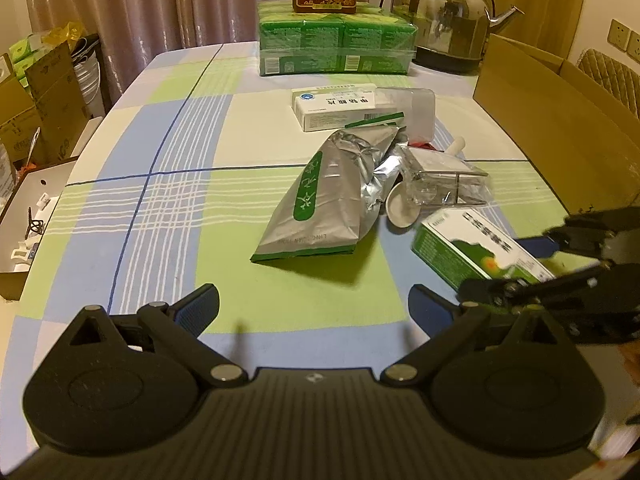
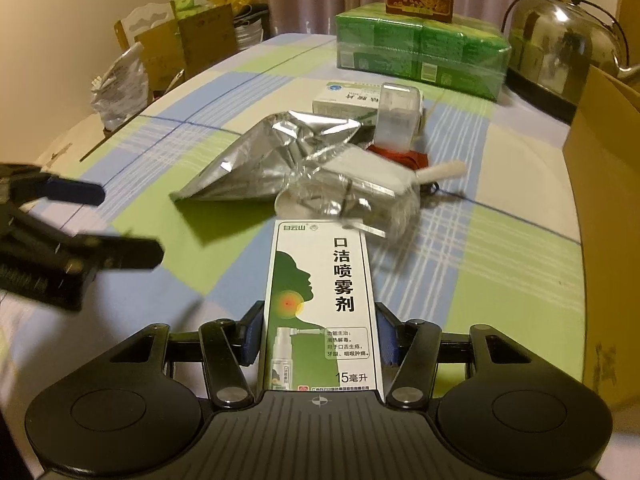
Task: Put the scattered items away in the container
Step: 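Grasp the green-and-white spray box with the right tool, then grasp the clear plastic package with the left tool while the right tool holds the spray box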
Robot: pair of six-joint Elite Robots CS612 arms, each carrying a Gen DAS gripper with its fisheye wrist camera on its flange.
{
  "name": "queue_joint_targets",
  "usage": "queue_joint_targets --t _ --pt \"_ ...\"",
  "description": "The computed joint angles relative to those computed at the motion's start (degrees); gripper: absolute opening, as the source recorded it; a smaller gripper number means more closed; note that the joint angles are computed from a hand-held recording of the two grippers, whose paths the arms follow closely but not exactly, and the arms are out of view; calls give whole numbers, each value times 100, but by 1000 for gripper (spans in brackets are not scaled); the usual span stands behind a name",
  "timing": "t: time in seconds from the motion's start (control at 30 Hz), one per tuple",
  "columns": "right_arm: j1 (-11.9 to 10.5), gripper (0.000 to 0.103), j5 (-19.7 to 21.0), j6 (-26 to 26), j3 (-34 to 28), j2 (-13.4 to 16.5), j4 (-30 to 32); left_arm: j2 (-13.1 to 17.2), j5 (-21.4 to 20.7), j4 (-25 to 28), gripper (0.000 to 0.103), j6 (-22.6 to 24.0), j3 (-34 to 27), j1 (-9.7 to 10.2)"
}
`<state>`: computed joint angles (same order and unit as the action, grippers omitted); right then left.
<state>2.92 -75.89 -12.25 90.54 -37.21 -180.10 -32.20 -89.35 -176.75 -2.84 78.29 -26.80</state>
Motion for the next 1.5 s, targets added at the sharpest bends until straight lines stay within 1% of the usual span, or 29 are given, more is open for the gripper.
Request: queue_joint_targets --t 0.1,0.23,0.4,0.5,0.53,0.6,0.77,0.83,0.97,1.07,1.13,1.17,1.23,1.27,1.3,1.37,1.5 --pt "-36 52 -60 100 256 -119 -157 -21 15 -29 99 32 36 -22" --pt "-91 52 -311 316 541 -241 -454 -51 -33 -103 99 90 70 -66" --pt "-155 53 -743 623 603 -260 -655 -42 -178 -248 99 216 35 -153" --pt "-201 53 -843 660 593 -229 -731 16 -225 -313 98 277 -70 -230" --pt "-213 53 -859 662 591 -216 -760 42 -212 -298 97 292 -124 -259" --pt "-239 53 -887 667 602 -187 -855 114 -175 -271 92 334 -255 -322" --pt "-317 53 -776 760 624 -140 -1010 336 -81 -209 91 335 -632 -455" --pt "-329 53 -730 763 631 -135 -1052 440 92 -175 91 318 -785 -514" --pt "-340 53 -704 725 616 -90 -1189 641 388 116 92 270 -1109 -591" --pt "-348 53 -707 714 615 -60 -1305 762 509 266 91 290 -1294 -615" --pt "-352 53 -711 701 618 -44 -1365 829 644 291 90 332 -1375 -633" --pt "-353 53 -712 705 620 -39 -1386 863 704 288 86 377 -1413 -644" --pt "-354 53 -706 726 619 -31 -1409 916 850 249 84 472 -1461 -671" --pt "-356 53 -700 733 617 -26 -1422 932 907 239 80 516 -1475 -680" --pt "-357 53 -694 744 620 -27 -1430 938 915 228 74 521 -1479 -680" --pt "-358 53 -700 749 625 -34 -1417 916 902 214 70 528 -1442 -677" --pt "-357 53 -721 772 663 -75 -1361 757 807 124 66 728 -1180 -679"
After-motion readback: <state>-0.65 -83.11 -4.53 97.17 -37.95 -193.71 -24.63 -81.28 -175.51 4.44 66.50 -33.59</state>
